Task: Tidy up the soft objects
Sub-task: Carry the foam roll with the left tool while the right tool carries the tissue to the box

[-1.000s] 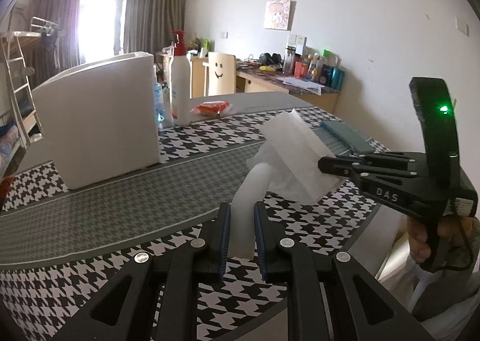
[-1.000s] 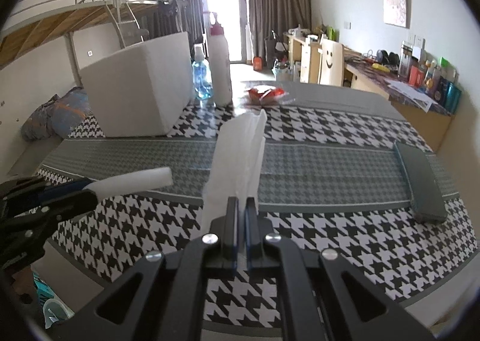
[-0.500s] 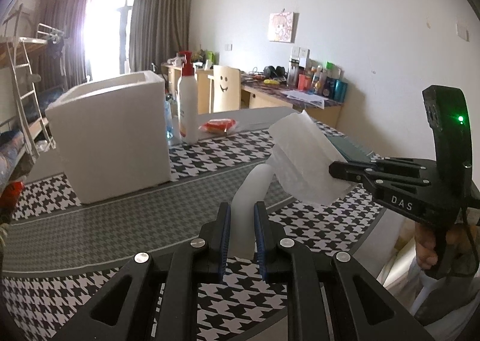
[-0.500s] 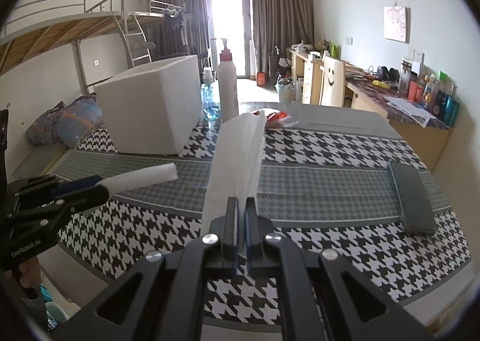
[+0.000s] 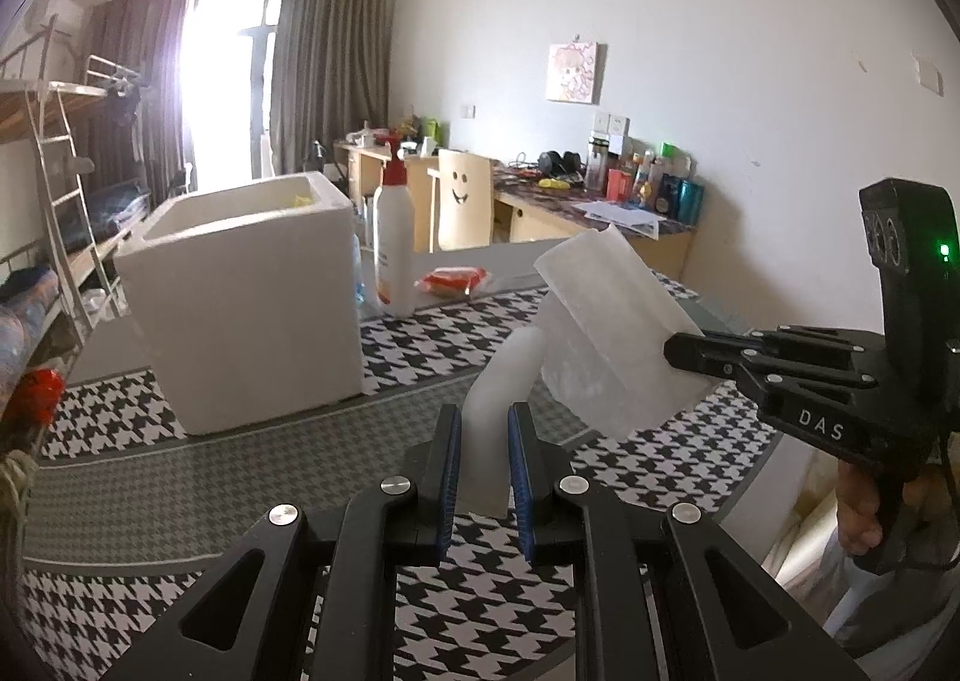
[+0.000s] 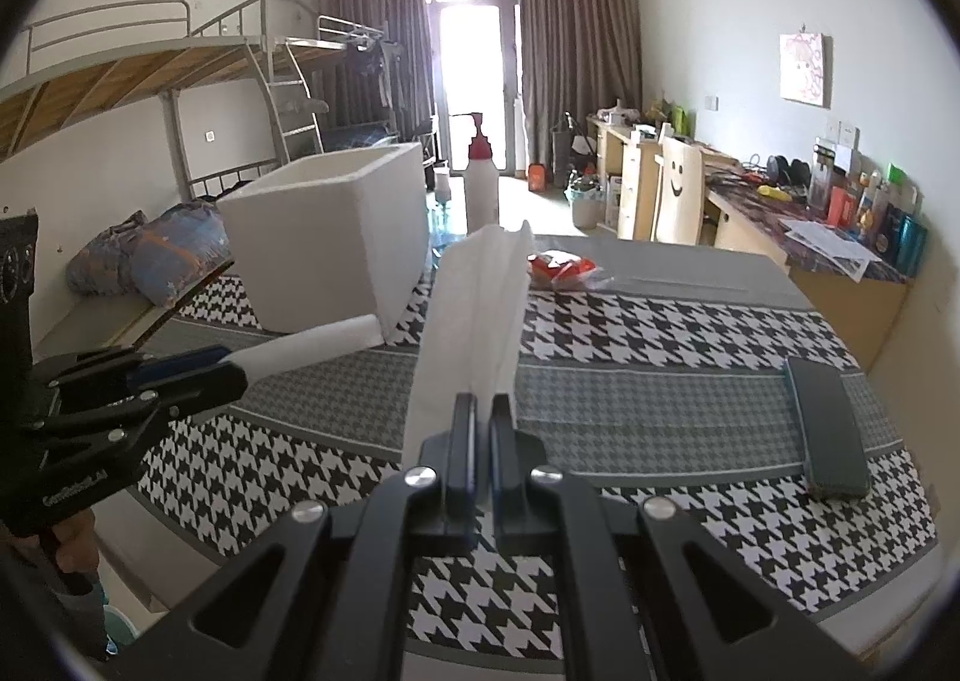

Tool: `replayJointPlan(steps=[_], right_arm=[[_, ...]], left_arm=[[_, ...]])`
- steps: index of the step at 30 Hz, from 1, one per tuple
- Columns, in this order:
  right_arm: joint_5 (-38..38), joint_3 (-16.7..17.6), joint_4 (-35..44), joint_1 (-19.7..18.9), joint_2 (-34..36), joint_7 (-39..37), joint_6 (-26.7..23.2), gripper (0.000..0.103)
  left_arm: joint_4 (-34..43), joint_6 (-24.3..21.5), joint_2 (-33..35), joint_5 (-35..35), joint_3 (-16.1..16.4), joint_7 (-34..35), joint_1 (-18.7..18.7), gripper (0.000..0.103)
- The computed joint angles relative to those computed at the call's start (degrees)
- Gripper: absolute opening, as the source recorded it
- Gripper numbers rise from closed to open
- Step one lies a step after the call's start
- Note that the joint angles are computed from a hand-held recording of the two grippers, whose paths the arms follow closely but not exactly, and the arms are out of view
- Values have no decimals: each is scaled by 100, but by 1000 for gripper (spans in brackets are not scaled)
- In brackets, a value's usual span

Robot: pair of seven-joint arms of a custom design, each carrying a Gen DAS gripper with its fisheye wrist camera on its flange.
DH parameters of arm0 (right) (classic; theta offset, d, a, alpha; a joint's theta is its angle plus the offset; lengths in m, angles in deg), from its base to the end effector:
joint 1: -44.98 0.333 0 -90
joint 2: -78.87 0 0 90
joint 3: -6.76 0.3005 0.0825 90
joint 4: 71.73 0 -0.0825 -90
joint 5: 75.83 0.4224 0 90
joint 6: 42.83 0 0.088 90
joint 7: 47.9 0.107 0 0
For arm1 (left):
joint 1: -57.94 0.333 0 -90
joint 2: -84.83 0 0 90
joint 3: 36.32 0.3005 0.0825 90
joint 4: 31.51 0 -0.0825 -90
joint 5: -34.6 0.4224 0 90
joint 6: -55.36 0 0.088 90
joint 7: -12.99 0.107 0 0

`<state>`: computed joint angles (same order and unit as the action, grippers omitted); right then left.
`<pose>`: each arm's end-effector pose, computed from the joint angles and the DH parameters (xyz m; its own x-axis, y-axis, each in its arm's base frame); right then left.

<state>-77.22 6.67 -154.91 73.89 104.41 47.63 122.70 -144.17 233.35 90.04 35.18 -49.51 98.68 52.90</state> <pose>0.6723 0.3718 0.5262 0.4415 -0.8954 -0.0571 -0.5128 -0.1996 -0.8350 0.6257 -0.2022 0.5248 -0.2799 -0.9569 0.0770 -0.4962 0.0756 -0.8649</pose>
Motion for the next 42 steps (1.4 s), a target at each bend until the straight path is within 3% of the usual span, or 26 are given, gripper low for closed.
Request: replayJointPlan(steps=[7, 12, 20, 27, 35, 42], right_arm=[[147, 103, 346, -61, 191, -209, -41, 6], [271, 161, 644, -93, 352, -368, -159, 6], [471, 222, 1276, -132, 705, -582, -354, 6], [516, 192, 1813, -118, 1007, -657, -445, 6], [519, 150, 2790, -91, 1553, -671, -819, 6], [495, 109, 4206, -80, 2358, -652, -1344, 6]], left_arm=[[223, -66, 65, 608, 246, -538, -103, 17], [459, -181, 180, 763, 240, -668, -43, 17], [1088, -402, 502, 1769, 633, -1705, -275, 17], [1686, -665, 864, 1987, 591, -1753, -243, 17], [2286, -885, 1219, 2315, 770, -2035, -383, 17], [2719, -1036, 1464, 2558, 837, -2200, -420, 17]])
